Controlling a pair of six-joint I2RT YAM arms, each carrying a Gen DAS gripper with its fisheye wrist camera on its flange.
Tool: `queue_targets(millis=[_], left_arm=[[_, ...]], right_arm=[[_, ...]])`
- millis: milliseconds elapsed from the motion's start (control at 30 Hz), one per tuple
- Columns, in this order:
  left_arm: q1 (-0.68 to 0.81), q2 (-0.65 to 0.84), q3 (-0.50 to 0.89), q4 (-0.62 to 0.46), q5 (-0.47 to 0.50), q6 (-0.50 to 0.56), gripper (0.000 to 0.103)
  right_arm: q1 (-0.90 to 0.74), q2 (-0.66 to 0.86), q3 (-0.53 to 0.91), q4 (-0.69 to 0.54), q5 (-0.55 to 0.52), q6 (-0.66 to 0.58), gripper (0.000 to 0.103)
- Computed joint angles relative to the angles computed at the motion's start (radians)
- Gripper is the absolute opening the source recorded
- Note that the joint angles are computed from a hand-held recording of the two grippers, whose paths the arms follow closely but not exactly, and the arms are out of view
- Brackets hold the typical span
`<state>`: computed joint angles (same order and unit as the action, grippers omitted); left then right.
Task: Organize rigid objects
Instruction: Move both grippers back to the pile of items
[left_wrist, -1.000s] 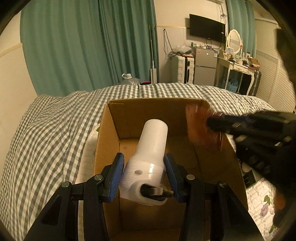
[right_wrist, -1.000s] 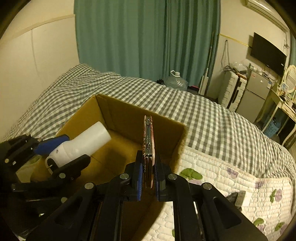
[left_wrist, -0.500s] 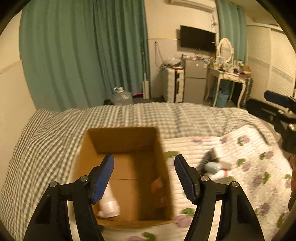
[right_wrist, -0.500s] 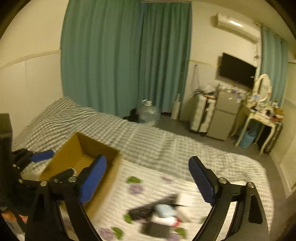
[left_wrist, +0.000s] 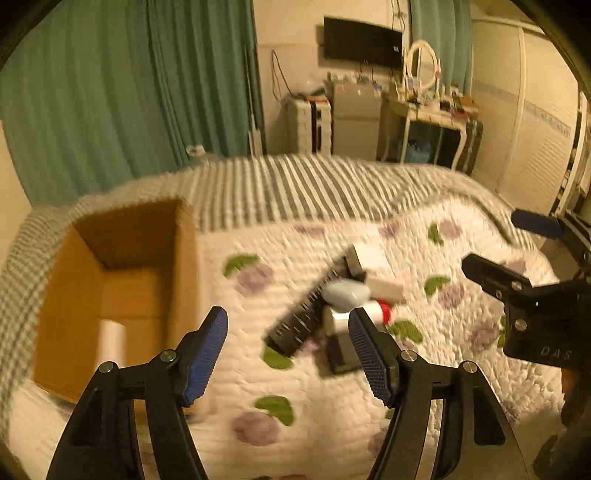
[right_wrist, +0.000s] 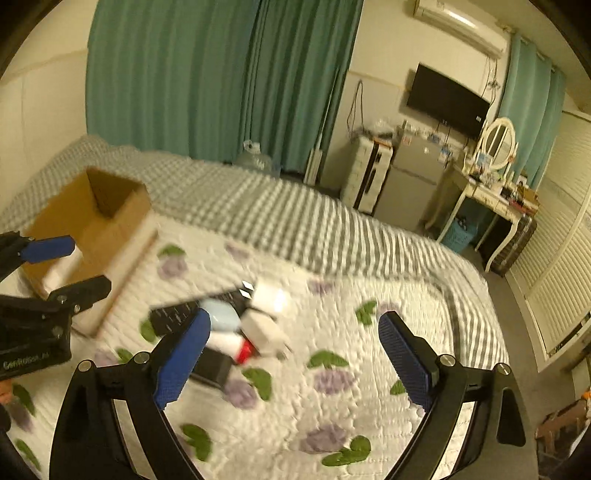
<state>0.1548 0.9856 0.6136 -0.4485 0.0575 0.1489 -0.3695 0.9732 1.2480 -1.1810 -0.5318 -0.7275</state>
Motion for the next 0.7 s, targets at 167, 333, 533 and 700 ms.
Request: queue_targets(millis=[167, 333, 533, 700], left_arm=[[-0.111, 0.111, -0.074, 0.115, -0.039, -0.09, 0.071], [-0.21, 0.26, -0.104, 0.233, -0.05, -0.205, 0.071], [-0.241, 0.437, -0.079, 0.326, -0.076, -0.339, 0.072], [-0.276, 0.561, -0.049, 0.38, -0.145, -0.373, 0.072]], right_arm=[[-0.034, 0.06, -0.084, 0.052, -0.003, -0.107, 0.093], [-0.033, 0.143, -0.094, 0.091, 0.013, -0.117, 0.093], [-0.037, 0.209, -0.088, 0.126, 0.018, -0.113, 0.093], [-0.023, 0.234, -0.085, 0.141, 0.027, -0.109, 0.093]])
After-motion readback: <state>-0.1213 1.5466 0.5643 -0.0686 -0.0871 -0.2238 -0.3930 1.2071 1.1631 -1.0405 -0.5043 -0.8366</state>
